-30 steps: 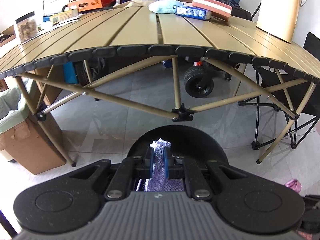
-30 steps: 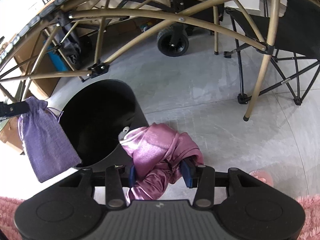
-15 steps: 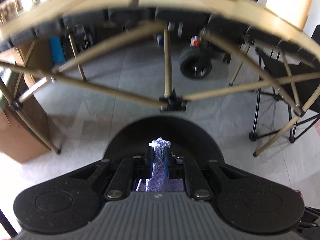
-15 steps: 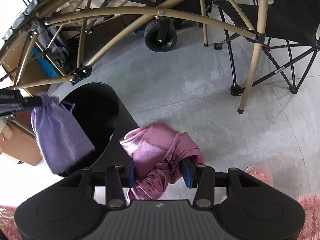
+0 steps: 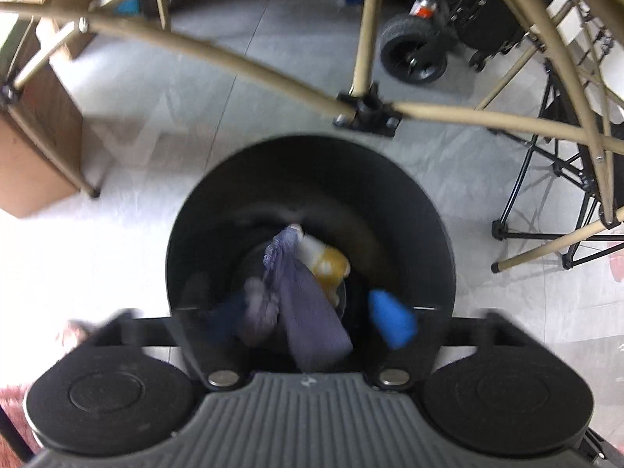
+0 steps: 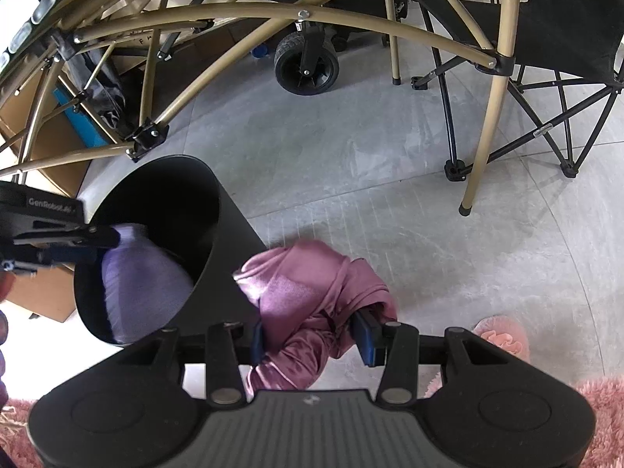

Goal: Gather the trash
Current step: 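Lower the left tool into the bin and open it to drop the pouch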

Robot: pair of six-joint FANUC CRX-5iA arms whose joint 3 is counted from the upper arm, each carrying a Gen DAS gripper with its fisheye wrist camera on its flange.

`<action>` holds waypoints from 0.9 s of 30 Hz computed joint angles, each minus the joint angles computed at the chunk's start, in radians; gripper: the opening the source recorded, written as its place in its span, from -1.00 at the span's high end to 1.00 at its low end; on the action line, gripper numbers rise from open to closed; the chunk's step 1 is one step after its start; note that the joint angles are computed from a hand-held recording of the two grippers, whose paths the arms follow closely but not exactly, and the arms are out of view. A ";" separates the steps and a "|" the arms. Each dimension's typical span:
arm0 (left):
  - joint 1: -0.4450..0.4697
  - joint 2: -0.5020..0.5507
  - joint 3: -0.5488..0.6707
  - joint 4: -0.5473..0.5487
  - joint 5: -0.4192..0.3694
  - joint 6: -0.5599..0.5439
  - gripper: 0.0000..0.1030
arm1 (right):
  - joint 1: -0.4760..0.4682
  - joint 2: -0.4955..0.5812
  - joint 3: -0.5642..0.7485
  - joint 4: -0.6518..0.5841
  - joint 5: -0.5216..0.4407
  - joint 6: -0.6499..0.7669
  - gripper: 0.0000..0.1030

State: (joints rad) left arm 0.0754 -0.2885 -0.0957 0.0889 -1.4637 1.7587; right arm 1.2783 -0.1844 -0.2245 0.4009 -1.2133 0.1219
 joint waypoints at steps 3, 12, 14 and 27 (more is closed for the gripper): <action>0.007 0.041 0.015 0.019 -0.076 0.001 -0.99 | 0.001 -0.002 -0.002 0.001 0.001 -0.002 0.16; 0.009 0.082 0.013 0.046 -0.155 -0.021 -1.00 | 0.002 -0.002 -0.002 0.002 0.001 -0.003 0.16; 0.015 0.077 0.008 0.046 -0.155 -0.029 -1.00 | 0.002 -0.002 -0.003 0.002 0.001 -0.004 0.16; 0.016 0.068 0.008 0.046 -0.156 -0.041 -1.00 | 0.007 0.006 0.008 0.006 -0.003 0.001 0.16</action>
State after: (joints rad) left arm 0.0918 -0.2204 -0.0878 0.1354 -1.6197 1.7174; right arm 1.2852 -0.1783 -0.2161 0.4071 -1.2163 0.1233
